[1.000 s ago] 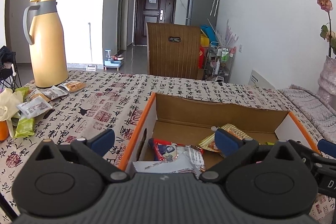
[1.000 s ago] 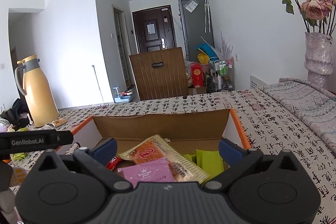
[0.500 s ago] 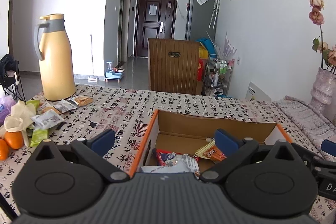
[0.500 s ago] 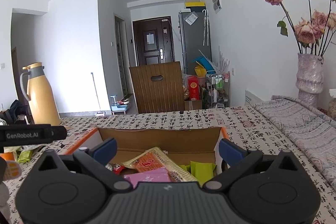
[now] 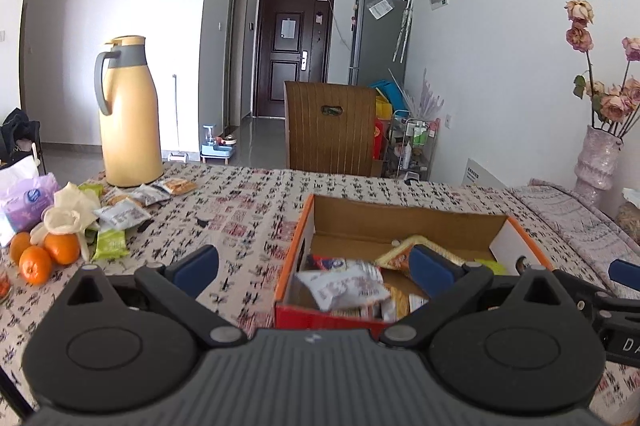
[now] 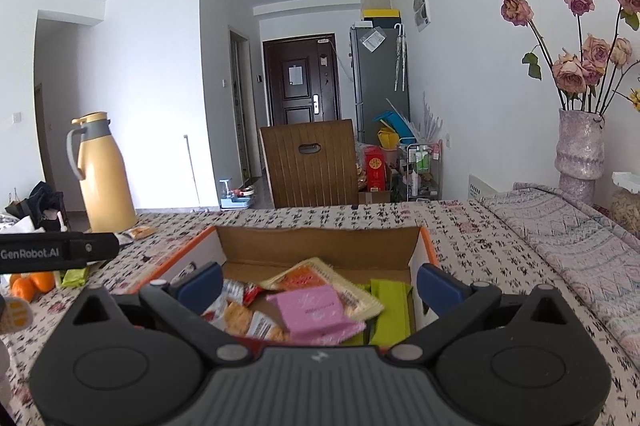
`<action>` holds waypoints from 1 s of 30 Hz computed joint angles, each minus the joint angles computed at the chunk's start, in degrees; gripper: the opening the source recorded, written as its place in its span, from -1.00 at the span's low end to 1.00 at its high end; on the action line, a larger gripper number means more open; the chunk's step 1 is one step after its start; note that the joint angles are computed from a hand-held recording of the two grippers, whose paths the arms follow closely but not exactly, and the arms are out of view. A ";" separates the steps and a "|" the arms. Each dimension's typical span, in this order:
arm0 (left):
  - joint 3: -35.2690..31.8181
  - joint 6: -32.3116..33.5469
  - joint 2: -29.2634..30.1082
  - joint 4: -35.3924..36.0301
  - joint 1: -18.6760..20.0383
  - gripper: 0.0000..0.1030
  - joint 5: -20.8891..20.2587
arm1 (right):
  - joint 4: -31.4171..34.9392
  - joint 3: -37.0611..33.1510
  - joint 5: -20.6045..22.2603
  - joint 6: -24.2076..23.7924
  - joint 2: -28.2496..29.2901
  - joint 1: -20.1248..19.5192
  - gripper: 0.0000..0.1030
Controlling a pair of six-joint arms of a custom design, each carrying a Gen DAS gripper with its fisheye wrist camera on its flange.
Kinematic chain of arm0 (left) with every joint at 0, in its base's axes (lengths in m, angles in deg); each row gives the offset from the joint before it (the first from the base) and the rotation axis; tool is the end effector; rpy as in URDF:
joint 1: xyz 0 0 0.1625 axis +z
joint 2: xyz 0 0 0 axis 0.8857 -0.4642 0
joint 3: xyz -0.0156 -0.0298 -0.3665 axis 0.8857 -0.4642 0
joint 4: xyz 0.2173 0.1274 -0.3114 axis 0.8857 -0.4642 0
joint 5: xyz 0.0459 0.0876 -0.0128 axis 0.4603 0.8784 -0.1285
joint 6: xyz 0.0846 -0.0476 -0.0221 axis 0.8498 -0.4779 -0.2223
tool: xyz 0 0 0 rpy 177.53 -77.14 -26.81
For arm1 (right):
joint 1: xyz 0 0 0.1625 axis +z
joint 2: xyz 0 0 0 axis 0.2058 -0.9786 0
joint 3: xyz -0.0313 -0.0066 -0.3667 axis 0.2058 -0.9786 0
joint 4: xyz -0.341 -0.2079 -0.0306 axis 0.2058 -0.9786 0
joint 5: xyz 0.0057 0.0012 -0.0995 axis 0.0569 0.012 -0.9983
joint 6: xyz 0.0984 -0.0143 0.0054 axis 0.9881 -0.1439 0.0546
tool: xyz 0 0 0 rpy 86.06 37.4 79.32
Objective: Organize snacks
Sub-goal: 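Withdraw both tools from the box back over the remaining snacks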
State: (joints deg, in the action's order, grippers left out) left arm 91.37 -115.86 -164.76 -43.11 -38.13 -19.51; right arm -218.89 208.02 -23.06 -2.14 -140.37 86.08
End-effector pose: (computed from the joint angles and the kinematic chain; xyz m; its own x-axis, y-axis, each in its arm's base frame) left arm -0.2215 -0.3542 0.1420 -0.7091 -0.3593 -0.6067 0.5033 0.3446 -0.7924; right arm 0.1908 -0.4392 0.1371 -0.7058 -0.4157 0.5736 -0.7053 0.3364 -0.6240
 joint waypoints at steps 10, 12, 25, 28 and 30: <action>3.80 -9.27 -2.18 8.47 -5.05 1.00 -6.90 | -1.88 6.89 -0.09 -1.53 -2.17 -1.89 1.00; 5.05 -10.02 -2.75 8.56 -5.91 1.00 -8.05 | -2.30 8.14 -0.36 -1.81 -2.44 -2.48 1.00; 12.26 -12.93 -7.12 6.92 -9.38 1.00 -14.01 | -4.06 13.86 0.21 -4.03 -3.75 -6.48 1.00; 13.75 -11.45 -7.50 4.28 -9.13 1.00 -13.83 | -3.96 14.47 0.31 -4.25 -3.53 -7.40 1.00; 14.48 -10.33 -6.90 2.02 -8.55 1.00 -13.37 | -3.02 14.58 0.19 -4.16 -3.59 -7.86 1.00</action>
